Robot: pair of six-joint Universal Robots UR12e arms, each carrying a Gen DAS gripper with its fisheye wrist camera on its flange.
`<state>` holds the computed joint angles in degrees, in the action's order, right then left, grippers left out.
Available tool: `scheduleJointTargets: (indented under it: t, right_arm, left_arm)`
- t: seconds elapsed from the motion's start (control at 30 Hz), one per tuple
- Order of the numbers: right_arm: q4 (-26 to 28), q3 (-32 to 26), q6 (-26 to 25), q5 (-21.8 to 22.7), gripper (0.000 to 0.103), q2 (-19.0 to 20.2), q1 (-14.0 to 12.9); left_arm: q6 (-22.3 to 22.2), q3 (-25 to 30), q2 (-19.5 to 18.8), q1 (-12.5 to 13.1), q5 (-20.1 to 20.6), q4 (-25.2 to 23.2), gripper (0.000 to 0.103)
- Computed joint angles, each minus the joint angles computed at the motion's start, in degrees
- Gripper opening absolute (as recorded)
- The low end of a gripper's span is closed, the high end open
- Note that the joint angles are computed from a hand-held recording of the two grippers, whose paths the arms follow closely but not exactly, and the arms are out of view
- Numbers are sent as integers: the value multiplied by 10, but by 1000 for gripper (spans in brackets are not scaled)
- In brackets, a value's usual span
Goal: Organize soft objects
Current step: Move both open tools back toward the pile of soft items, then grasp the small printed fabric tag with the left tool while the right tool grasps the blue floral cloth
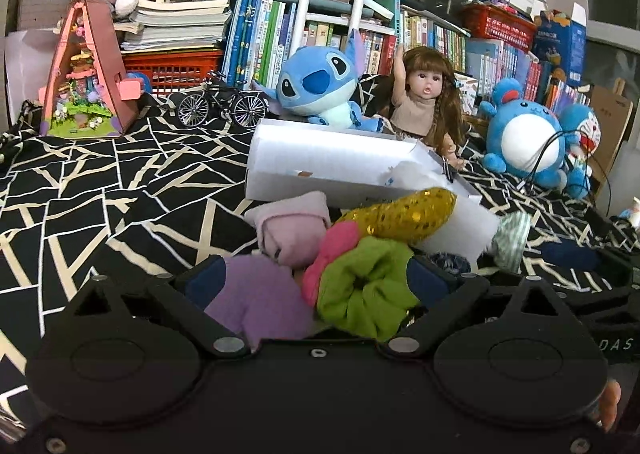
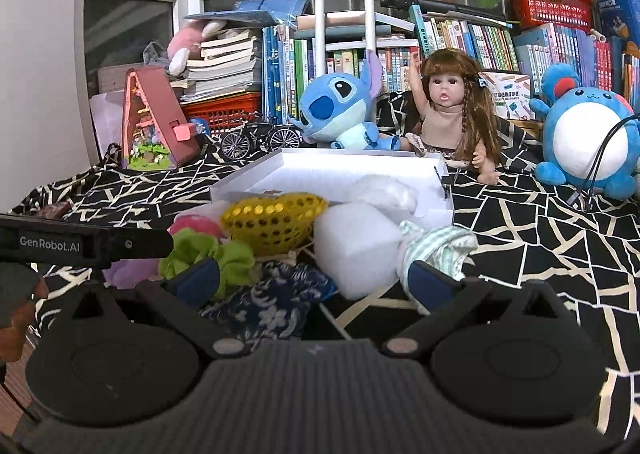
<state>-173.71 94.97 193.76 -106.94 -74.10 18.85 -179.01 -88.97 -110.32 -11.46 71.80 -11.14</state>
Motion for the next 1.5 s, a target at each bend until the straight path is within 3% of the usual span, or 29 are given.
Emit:
scheduleJointTargets:
  t: [0.2,0.47,1.0,1.37,1.5]
  right_arm:
    - [3,2,-7,-10,103,5,10]
    - [11,1,-16,-13,103,12,17]
    - [7,0,19,-8,103,20,17]
    - [19,-12,22,6,103,26,16]
    - [22,-16,24,7,103,29,17]
  left_arm:
    - [7,-23,9,-2,23,19,97]
    - [6,-41,17,-1,40,11,97]
    - [14,-53,13,-5,69,12,96]
    - [23,-55,11,-9,84,26,83]
    - [22,-55,11,-9,83,29,74]
